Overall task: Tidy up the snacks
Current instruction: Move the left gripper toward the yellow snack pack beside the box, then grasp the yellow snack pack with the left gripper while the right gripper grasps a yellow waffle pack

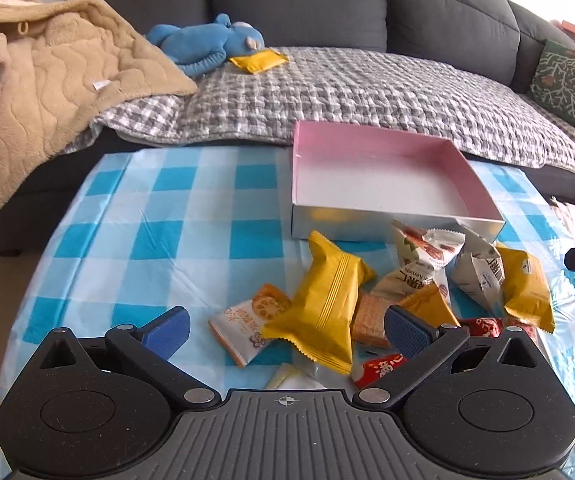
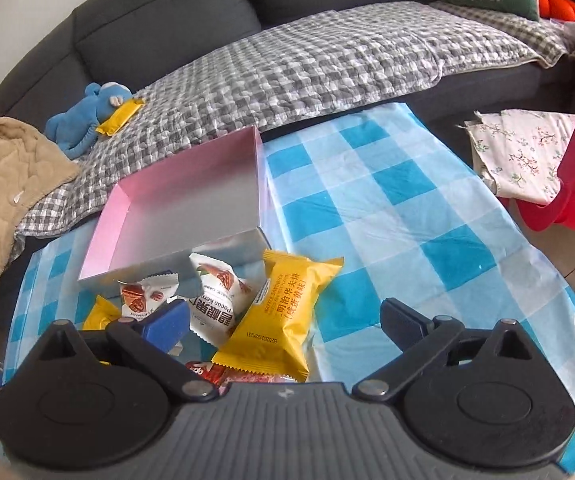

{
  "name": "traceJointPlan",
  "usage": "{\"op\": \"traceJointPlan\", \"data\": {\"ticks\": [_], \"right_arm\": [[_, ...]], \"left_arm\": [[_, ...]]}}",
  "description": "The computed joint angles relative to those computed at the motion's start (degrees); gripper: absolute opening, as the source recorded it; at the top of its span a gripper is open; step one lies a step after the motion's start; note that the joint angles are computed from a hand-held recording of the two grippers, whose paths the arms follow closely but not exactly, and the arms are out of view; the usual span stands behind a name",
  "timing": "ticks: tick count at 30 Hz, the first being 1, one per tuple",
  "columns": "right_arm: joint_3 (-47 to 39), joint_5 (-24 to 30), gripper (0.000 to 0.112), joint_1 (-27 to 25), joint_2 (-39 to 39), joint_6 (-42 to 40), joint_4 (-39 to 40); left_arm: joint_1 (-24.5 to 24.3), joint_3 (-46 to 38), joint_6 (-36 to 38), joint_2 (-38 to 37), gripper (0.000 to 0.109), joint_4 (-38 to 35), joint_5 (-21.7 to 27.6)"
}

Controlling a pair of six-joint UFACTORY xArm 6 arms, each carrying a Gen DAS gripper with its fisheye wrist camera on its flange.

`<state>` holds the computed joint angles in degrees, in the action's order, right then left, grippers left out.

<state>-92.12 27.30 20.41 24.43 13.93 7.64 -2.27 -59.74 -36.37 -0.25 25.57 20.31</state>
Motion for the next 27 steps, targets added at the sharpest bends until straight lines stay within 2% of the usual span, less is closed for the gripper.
{"op": "traceJointPlan", "data": {"ticks": [7,10,16,19,22,27], "right_arm": [[-3.8,3.5,0.101,-1.0,2.7,0.8,2.8],[-5.8,4.5,0.101,-0.9,4.1,0.2,2.7],[-9.6,6.3,0.095,-0.6,7.1,0.5,1.9],[-11.7,7.0,0.092,-0.6,8.7,1.4,1.1],[-13.0,7.8,0.090,-0.6,10.0,1.2,2.0],[-14.8,9.0,0.085,-0.1,11.8,1.5,0.9]], "left_arm": [[0.6,-2.9,1.7,4.0,0.103,-2.5,-0.9],[0.3,-4.9,2.2,5.9,0.103,-1.2,-0.8],[0.1,-8.3,5.6,9.4,0.101,-2.8,-0.4],[0.0,-10.2,8.5,11.4,0.097,-5.7,0.2],[0.0,-12.5,9.4,13.7,0.095,-5.0,0.8],[-0.3,-14.6,13.2,16.2,0.082,-7.1,2.0]]}}
